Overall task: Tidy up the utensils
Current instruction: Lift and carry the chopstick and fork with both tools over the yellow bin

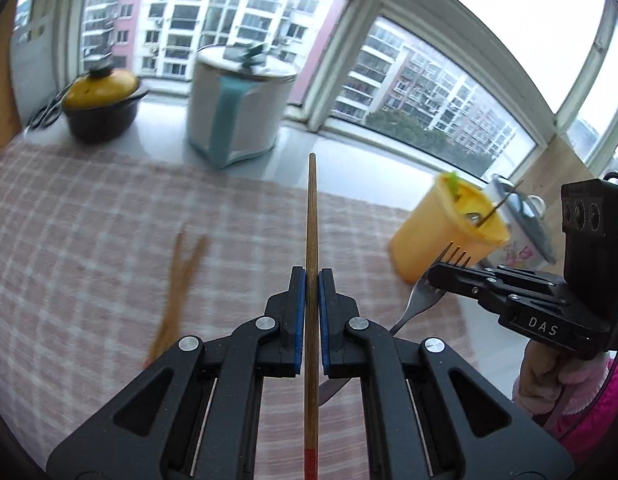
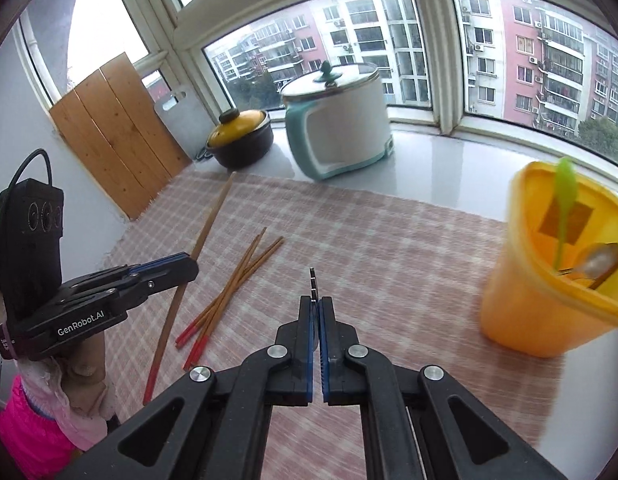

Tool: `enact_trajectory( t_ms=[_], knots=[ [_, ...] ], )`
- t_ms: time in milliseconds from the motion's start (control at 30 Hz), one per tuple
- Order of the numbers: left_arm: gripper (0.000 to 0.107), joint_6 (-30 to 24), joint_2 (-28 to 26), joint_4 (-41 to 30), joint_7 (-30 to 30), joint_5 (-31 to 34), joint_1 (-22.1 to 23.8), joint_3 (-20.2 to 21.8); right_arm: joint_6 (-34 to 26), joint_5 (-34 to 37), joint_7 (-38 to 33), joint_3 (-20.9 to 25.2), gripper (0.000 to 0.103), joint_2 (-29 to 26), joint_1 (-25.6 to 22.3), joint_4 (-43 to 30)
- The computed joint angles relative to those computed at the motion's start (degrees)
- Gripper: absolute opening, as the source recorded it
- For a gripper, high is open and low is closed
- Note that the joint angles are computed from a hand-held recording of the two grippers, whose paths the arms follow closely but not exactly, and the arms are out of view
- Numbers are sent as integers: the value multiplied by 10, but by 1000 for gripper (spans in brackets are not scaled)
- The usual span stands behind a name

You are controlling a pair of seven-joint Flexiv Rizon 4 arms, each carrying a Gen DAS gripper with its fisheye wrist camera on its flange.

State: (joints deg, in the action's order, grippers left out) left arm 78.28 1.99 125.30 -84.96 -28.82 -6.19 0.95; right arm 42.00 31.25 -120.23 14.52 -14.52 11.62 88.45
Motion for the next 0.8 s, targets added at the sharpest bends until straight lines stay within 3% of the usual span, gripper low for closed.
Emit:
enact_trajectory(
  t_ms=[333, 800],
  knots=[
    [4, 27, -62, -86, 21, -16, -10, -36, -48, 28, -15, -28, 0, 6, -49, -50],
    [4, 32, -159, -235, -41, 37, -25, -66, -87, 42, -23, -51, 0, -23, -115, -155]
  ],
)
